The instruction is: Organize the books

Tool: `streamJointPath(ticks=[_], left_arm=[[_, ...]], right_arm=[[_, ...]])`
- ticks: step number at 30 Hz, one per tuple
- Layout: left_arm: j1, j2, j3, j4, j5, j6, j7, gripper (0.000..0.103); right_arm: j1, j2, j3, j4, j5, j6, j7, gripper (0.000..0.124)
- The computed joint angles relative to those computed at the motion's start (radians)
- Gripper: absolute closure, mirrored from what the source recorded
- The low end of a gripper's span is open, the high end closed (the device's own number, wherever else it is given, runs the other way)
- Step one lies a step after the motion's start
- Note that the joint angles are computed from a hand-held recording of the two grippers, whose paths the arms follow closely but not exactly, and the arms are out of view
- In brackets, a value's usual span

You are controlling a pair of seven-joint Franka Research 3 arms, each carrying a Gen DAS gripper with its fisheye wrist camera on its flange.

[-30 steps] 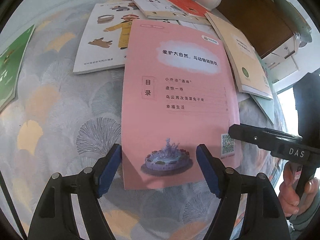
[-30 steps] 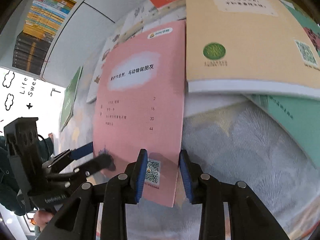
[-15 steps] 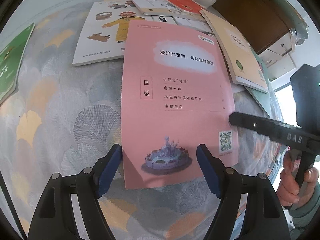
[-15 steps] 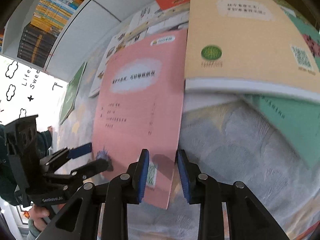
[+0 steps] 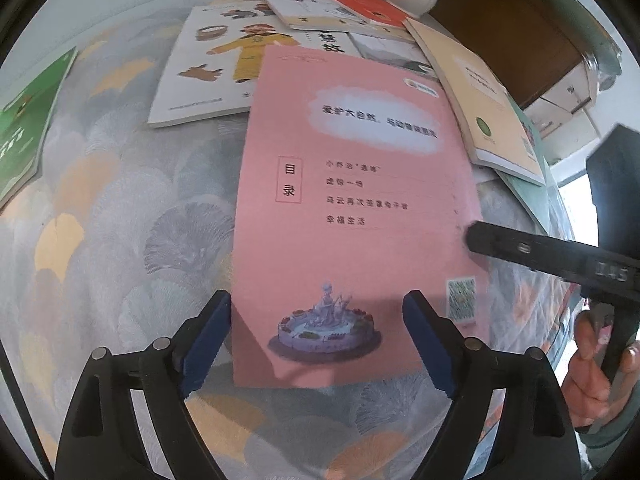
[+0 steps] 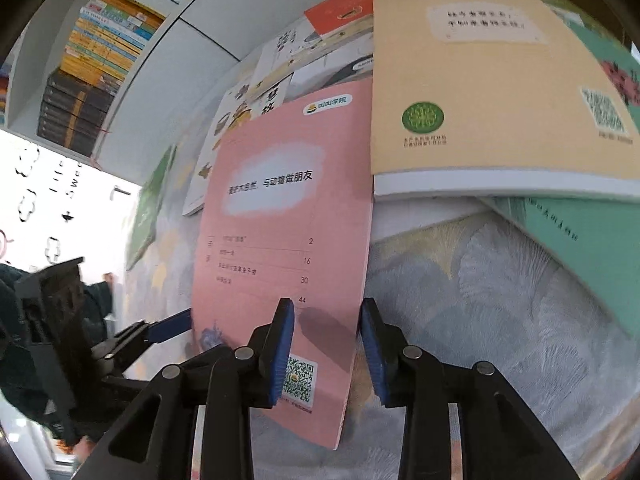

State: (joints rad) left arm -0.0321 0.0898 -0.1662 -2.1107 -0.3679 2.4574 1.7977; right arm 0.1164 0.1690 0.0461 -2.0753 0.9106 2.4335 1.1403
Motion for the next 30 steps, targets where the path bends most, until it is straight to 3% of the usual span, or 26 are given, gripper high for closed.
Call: streamJointPath(ticks=[3, 5, 6, 7, 11, 16, 23, 30], left_arm=[[0.022, -0.007, 0.004, -0.008, -0.106, -0.014, 0.056, 0.019], [0.037, -0.007, 0.008, -0.007, -0.197, -0.033, 0.099, 0.019], [0.043, -0.006, 0.011, -0.006, -0.231, -0.04, 0.112, 0.019], [0.047, -0.004, 0.013, -0.004, -0.251, -0.048, 0.118, 0.019], [0.046, -0.01, 0.017, -0.006, -0.245, -0.053, 0.114, 0.019], [0.05, -0.026, 0.022, -0.018, -0.293, -0.085, 0.152, 0.019], [0.046, -0.067, 0.045, -0.032, -0.293, -0.104, 0.183, 0.019], [0.066, -0.08, 0.07, -0.014, -0.279, -0.141, 0.171, 0.019]], right_arm=[[-0.063, -0.02, 0.002, -0.021, 0.267, -0.131, -0.156, 0.09], [-0.112, -0.008, -0.012, -0.034, 0.509, -0.307, -0.268, 0.09], [-0.116, 0.004, -0.015, -0.033, 0.555, -0.343, -0.267, 0.09], [-0.104, 0.007, -0.015, -0.029, 0.549, -0.323, -0.252, 0.09], [-0.051, 0.016, -0.006, -0.004, 0.435, -0.225, -0.195, 0.092], [0.005, -0.037, 0.003, -0.013, 0.286, -0.069, -0.146, 0.106], [0.126, -0.105, 0.028, 0.007, -0.247, 0.145, 0.024, 0.107], [0.165, -0.126, 0.034, 0.011, -0.422, 0.182, 0.114, 0.107]])
